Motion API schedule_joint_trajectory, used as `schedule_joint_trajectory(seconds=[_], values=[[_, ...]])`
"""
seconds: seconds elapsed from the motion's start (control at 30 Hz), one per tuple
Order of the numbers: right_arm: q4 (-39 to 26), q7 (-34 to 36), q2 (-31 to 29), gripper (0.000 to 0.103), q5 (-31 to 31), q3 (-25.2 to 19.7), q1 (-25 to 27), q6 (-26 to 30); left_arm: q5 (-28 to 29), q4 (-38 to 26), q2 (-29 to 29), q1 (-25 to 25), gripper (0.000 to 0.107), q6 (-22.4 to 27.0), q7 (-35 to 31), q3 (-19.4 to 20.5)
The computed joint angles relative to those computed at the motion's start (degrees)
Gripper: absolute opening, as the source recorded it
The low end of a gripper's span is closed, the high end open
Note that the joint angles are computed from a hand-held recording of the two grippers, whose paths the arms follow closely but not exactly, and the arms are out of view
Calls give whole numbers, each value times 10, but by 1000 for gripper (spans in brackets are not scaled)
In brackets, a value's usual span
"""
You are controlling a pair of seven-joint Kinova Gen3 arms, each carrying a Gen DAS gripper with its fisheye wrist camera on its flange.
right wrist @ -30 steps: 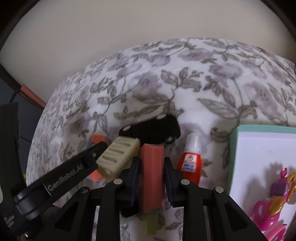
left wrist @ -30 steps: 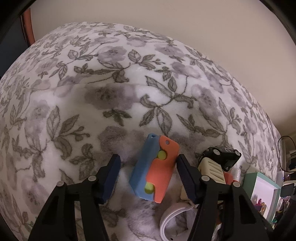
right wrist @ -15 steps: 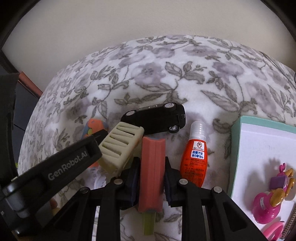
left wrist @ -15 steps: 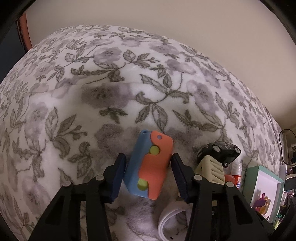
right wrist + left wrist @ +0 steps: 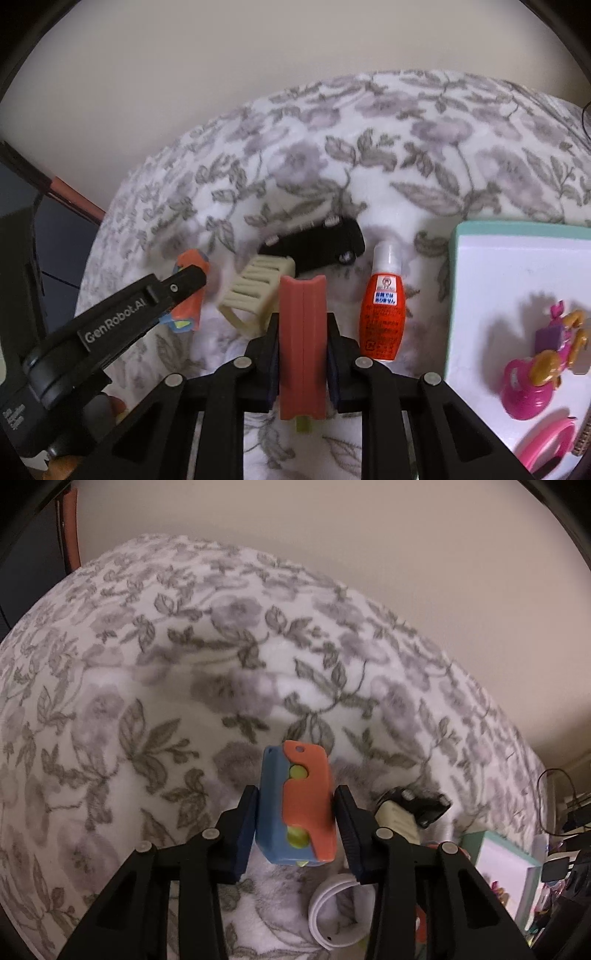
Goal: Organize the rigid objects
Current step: 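Grasp and lift the pink-red block with the right gripper while the left gripper lifts the blue-and-orange toy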
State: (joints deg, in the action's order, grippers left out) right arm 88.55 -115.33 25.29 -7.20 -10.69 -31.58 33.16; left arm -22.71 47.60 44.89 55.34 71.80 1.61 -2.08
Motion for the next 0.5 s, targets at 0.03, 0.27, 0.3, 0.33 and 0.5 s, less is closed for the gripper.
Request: schedule_joint_trajectory(seconds=[0.03,0.27,0.3,0.33,0.5], values=[[2,-2,-7,22,1,2,0,-1,-3,-1,-3,3,43,2,3,-3],[23,-16,-66,22,12,8,5,-24,-51,-44,-13,33,43,35,4,-20],[27,-23,-76,22,19,13,2,-27,-58,-54,-12,37,43,42,2,-22],[30,-34,-86,22,31,20,-4,-31,-65,-65,-11,41,43,50,-2,-25],[50,-90,-138,22,95,39,-18,-45,-94,-128,3,62,43,89,-29,-36]])
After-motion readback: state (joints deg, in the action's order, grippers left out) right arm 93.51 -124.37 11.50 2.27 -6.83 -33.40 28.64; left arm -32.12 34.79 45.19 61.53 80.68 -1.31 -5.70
